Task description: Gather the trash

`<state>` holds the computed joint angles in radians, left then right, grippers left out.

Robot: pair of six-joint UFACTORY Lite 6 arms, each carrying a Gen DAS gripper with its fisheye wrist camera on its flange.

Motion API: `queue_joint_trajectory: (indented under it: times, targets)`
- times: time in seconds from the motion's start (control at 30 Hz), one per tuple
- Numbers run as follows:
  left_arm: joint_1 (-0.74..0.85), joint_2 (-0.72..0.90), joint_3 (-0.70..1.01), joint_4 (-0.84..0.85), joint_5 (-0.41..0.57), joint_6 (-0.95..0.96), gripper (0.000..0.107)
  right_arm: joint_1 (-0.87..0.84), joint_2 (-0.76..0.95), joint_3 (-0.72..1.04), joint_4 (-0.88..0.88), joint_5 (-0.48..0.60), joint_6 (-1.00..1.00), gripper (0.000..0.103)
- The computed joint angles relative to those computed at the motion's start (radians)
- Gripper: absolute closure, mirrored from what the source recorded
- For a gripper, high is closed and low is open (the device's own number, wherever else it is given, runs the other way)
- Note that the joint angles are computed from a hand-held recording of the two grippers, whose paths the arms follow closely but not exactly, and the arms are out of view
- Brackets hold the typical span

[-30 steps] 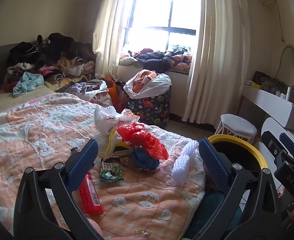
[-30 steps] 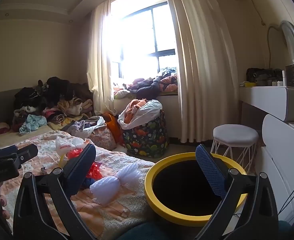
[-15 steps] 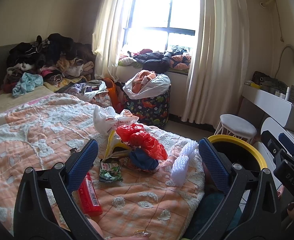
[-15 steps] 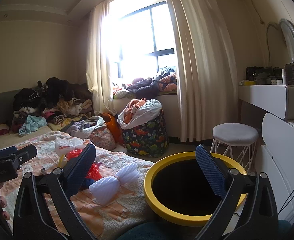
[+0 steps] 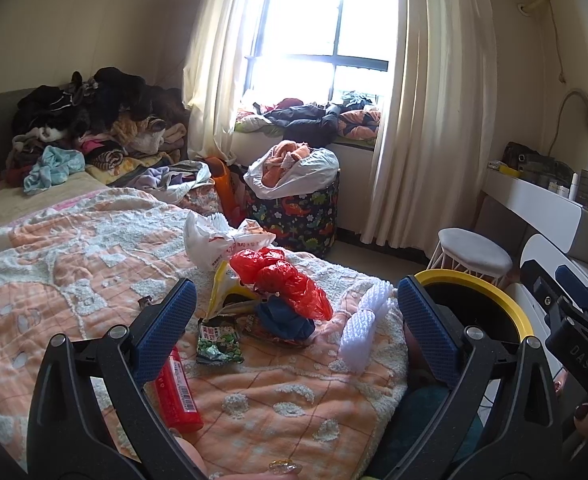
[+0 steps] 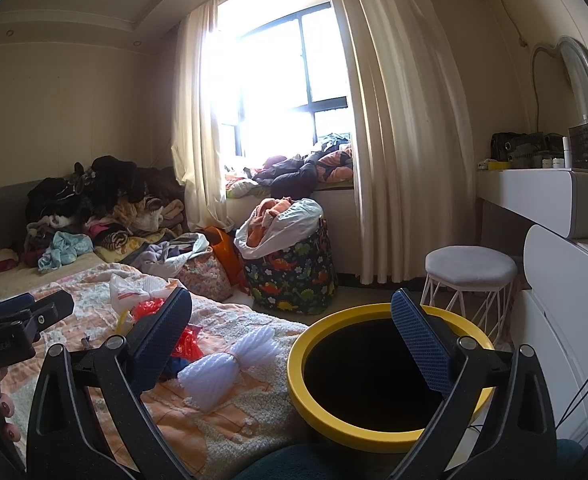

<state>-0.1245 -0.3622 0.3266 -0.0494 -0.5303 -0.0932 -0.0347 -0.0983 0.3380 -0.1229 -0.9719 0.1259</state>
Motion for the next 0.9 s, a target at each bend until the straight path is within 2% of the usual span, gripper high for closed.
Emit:
queue_joint_trajectory:
  times: [0.4,0.5,0.67,0.9]
  targets:
    - [0.0,0.003,-0.002,-0.003,-0.006,0.002,0.014,-0.018,-0.014,0.0,-0.036,0.021,0.022,0.006]
    - [0.045,0.022,0.012,0.082,-0.007,-0.068,0.014,-0.007,-0.025,-0.001,-0.046,0.04,0.029,0.006]
    - [0.067,0.049,0.025,0.108,-0.013,-0.107,0.014,0.056,0.006,0.034,-0.061,0.08,0.035,0.006]
    - [0.176,0.064,0.028,0.201,-0.031,-0.19,0.014,0.18,0.092,0.128,-0.019,0.143,0.006,0.006]
